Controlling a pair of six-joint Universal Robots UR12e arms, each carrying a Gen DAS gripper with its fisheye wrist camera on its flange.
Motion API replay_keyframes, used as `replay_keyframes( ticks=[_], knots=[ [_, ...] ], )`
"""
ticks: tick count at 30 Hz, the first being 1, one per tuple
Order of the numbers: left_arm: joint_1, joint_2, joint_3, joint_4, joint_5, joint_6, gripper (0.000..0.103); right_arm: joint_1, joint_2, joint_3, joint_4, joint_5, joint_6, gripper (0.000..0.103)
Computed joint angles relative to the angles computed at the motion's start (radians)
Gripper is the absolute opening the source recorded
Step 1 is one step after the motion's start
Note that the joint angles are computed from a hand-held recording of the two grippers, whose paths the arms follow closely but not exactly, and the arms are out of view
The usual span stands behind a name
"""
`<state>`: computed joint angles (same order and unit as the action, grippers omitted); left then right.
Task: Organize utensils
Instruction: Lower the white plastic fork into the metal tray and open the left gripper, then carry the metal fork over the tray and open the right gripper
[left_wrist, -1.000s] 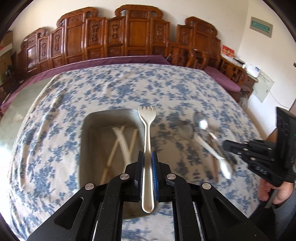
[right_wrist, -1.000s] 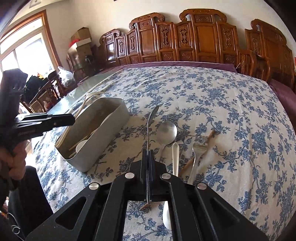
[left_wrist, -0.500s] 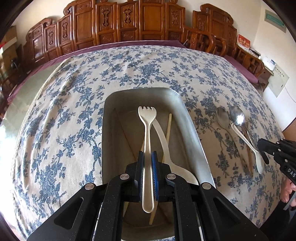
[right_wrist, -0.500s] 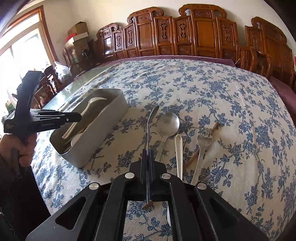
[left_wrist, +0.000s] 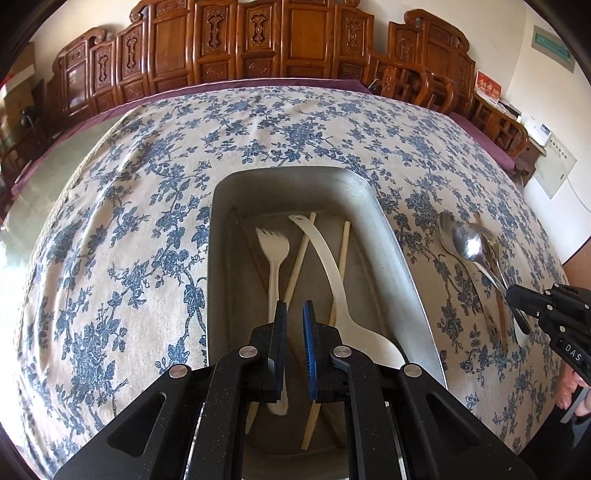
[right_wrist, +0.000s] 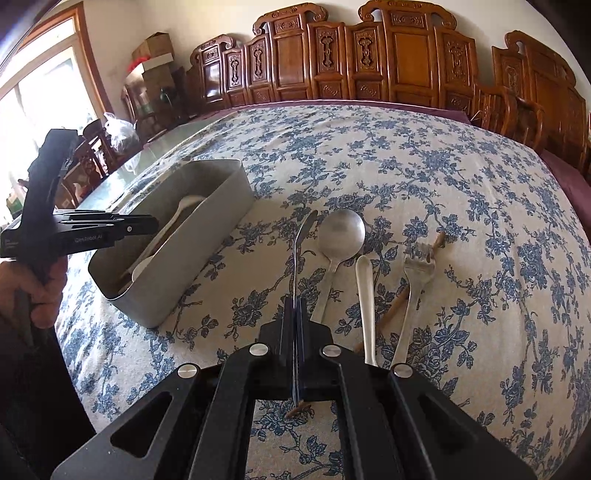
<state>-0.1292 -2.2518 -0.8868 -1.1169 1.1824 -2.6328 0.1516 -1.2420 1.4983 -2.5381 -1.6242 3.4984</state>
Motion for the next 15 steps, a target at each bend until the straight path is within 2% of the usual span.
replay_keyframes(
  ticks=[6, 15],
  knots=[
    [0.013, 0.011, -0.006, 0.025, -0.037, 0.004, 0.008, 0.013, 0.004, -0.024, 0.004, -0.001, 0.018, 0.002],
    [0.034, 0.019, 0.001, 0.064, -0.082, -0.002, 0.008, 0.051, 0.054, -0.142, 0.046, -0.033, -0.013, 0.002]
  ],
)
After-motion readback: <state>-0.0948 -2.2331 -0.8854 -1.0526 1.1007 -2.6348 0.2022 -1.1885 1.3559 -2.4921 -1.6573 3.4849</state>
